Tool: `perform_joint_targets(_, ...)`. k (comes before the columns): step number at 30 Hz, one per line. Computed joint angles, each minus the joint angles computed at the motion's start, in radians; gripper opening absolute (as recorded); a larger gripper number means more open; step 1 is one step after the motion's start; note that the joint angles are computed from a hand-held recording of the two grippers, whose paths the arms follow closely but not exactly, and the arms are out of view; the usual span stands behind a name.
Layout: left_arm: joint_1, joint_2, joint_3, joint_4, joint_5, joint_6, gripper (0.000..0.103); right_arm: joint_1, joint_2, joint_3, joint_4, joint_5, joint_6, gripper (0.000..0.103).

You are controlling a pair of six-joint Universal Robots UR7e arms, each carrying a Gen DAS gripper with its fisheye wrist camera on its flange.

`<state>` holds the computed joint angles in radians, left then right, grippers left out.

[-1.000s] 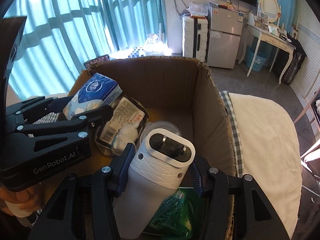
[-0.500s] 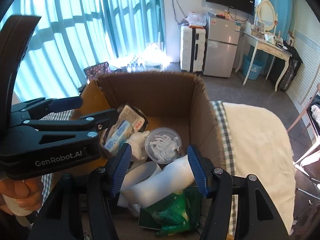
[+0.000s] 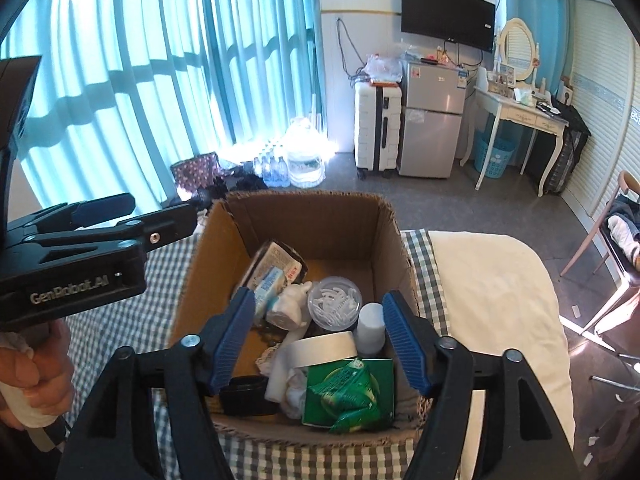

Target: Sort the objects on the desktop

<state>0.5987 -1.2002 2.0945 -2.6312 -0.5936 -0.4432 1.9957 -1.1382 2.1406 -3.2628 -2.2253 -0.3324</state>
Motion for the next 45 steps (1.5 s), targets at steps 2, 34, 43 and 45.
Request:
perform_joint_targets(2,-0.024,-0.030,0.020,0.005,0.020,-0.016,0.089,0.017,-0.009,0.009,-0.020,-0.004,0.005,0.081)
perform_joint_targets(34,-0.386,-0.564,0.055,1.303,0.335,-1.012,0.103,0.329,0.015,0.038,-0.241,-0.071,-0.076,0.103)
perform_joint_targets(43,-0.438,-0.635,-0.014,1.801,0.301,-1.405,0.103,0.397,0.080,0.008,-0.220,-0.087,-0.064,0.103)
perform_joint_targets(45,-0.447,-0.652,-0.017,1.865,0.289,-1.455,0.103,0.408,0.097,-0.002,-0.216,-0.087,-0.055,0.103)
